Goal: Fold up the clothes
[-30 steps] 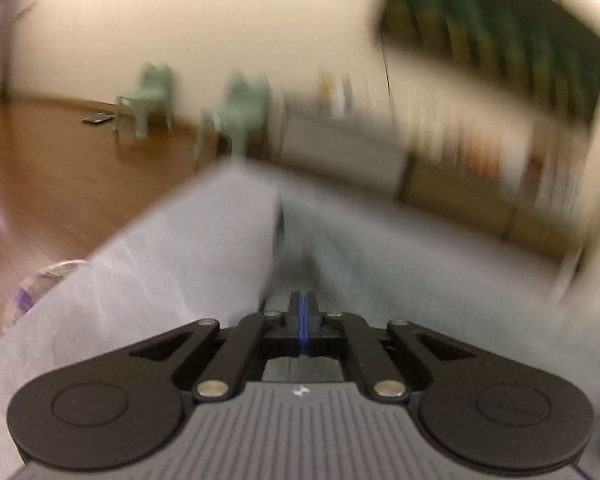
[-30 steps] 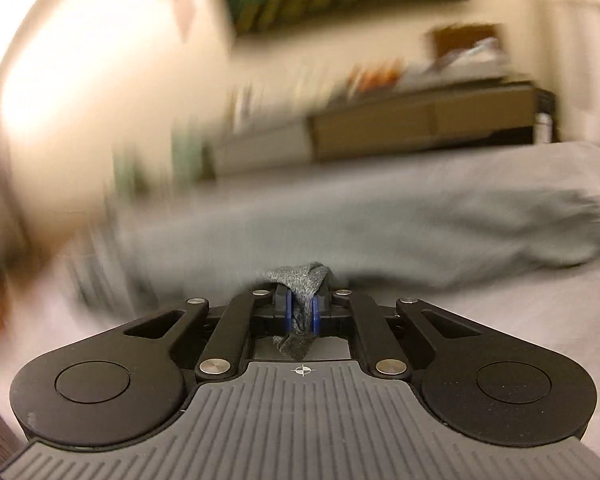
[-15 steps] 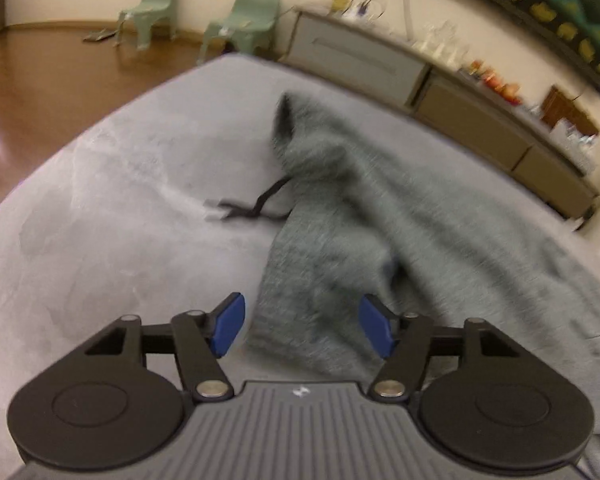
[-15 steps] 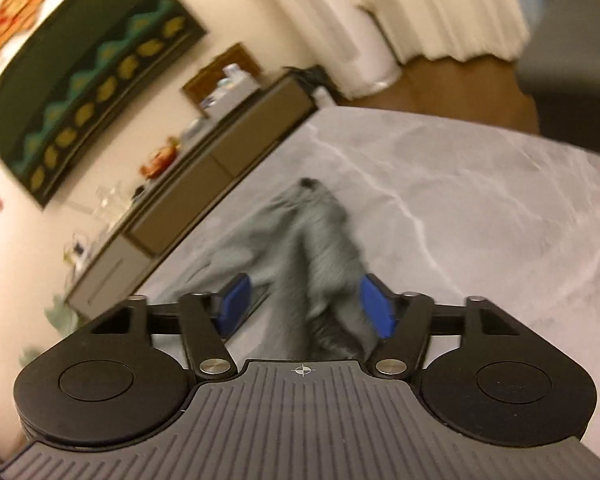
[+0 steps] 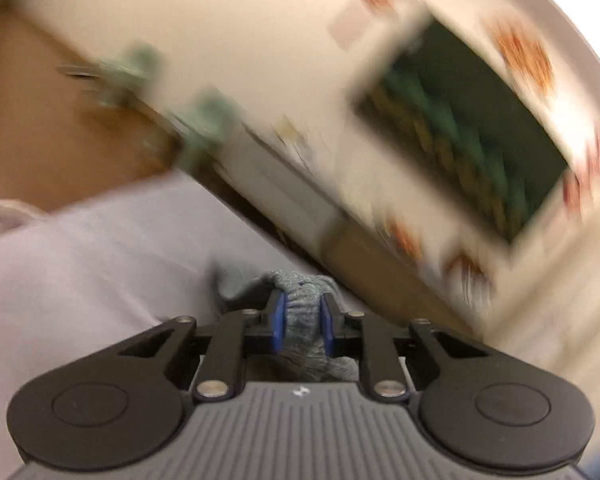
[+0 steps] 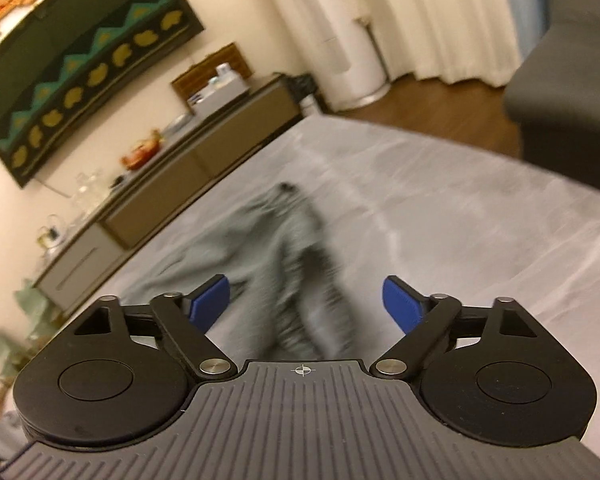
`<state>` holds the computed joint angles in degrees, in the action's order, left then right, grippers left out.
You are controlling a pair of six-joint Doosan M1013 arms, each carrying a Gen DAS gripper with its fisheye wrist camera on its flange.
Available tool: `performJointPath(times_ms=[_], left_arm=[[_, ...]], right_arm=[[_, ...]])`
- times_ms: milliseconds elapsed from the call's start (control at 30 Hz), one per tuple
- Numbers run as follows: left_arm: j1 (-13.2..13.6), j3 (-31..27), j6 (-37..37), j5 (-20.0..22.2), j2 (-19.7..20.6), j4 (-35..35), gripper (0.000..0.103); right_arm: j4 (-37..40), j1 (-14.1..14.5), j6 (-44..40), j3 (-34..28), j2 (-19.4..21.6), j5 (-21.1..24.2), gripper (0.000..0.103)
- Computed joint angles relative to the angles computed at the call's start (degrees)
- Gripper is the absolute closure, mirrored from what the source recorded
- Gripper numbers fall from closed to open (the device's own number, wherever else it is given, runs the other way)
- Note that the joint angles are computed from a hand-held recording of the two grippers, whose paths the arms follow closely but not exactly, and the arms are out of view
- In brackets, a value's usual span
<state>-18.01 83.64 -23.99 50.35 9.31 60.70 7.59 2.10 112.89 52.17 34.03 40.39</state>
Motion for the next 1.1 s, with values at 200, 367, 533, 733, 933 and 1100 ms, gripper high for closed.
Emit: performJointPath(times_ms=[200,367,533,733,933,1100], left_arm=[[2.96,-1.91,15.74,5.85,1.75,-16.19,0.088],[3.20,-4.23,23.93,3.51,3.80,-18.82,0.088],[2.51,-6.47,31.87,4.98,5.54,-22.09,0.088],[3.07,-6.41,33.08,8.40,5.93,-24.68,0.087],[2.46,-6.33,33.40,11.78,5.68,-23.43,0.072],[2.40,-5.87,35.57,9.59,5.04,-25.77,0.029]], right_arm=[[3.50,-0.05,-5.35,-5.60,3.12,9.79,0.013],[4.66,1.20,-18.26,-7.91,4.33,15.14,0.013],[-0.14,2.84,-24.79,-11.23,6.46,18.23,0.098],[30.59,-3.08,-27.01,4.94,-2.42,-12.20,0.101],[6.33,-4.31,-6.37,1.07,-0.10,2.86,0.086],[2.80,-3.79,-9.58,1.68,-0.91,5.51,0.029]])
